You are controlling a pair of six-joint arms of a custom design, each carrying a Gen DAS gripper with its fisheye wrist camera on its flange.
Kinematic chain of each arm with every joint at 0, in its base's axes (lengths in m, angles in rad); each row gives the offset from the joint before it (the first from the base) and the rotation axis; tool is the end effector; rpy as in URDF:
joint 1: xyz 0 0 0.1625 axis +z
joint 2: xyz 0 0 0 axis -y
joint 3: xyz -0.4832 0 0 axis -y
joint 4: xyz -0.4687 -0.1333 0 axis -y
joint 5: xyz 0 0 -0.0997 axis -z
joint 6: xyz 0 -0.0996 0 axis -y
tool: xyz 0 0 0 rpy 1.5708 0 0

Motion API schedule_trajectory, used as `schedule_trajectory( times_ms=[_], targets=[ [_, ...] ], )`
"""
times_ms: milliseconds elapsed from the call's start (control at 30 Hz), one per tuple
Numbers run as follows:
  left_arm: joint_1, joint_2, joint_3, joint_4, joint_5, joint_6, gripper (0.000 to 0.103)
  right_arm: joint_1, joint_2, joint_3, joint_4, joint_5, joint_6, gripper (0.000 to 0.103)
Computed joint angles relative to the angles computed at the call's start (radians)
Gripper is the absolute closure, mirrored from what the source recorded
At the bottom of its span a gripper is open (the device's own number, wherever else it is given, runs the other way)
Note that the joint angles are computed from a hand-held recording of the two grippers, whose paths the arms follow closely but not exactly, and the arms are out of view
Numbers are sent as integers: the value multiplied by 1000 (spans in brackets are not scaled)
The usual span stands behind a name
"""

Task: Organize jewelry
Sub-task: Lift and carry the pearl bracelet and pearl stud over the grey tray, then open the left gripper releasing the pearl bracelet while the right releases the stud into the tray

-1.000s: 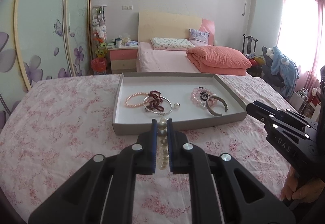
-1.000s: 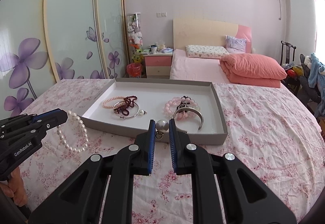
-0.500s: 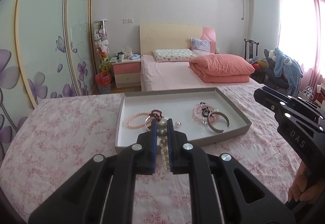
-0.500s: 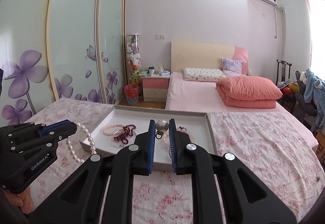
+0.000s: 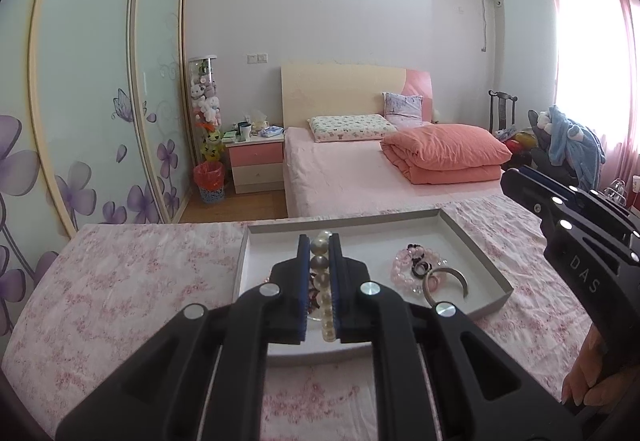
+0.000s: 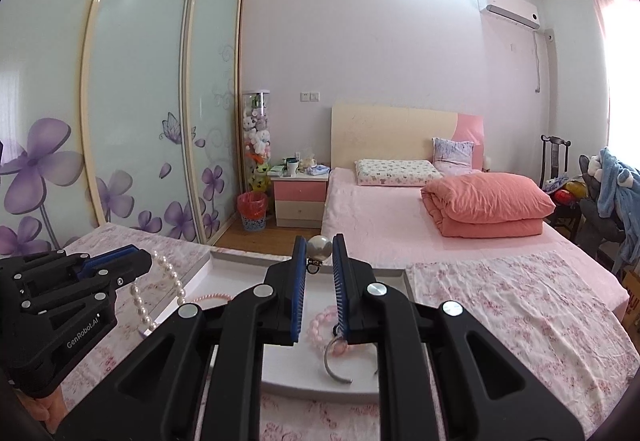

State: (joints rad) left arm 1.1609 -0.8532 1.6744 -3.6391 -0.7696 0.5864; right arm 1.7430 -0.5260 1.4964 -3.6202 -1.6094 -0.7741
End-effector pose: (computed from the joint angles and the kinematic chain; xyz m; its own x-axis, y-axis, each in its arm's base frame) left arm -0.1048 -0.7553 0.2559 -0.6875 -0.1278 -0.7149 0.6089 0.4351 -0.6633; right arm 0.2676 -0.7832 0.0593 -0.6516 -0.4237 0.6293 -0.7502 0.2364 -0.6176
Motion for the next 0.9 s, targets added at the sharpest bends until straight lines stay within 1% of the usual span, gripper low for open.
schedule_trajectory(
  times_ms=[133,267,400,567,800,833,867,900],
  targets=[
    [15,32,-57,22,0,-4,93,-3,29,-50,12,-7,11,88],
    [33,66,-119,53,-8,-16,93,-8,56,-113,70,-15,33,88],
    [53,94,-173,106,-15,-37,93,-13,84,-175,154,-48,58,88],
    [76,114,-215,192,-27,-88,93,-19,111,-226,248,-89,92,88],
    [94,125,-242,285,-53,-140,92,-26,123,-275,395,-126,168,88],
    [96,124,-242,291,-55,-146,92,-28,120,-274,404,-126,179,86],
    [97,121,-240,287,-58,-153,90,-29,117,-274,414,-125,190,72],
    [99,116,-235,287,-61,-161,88,-32,109,-266,412,-118,203,55]
  ],
)
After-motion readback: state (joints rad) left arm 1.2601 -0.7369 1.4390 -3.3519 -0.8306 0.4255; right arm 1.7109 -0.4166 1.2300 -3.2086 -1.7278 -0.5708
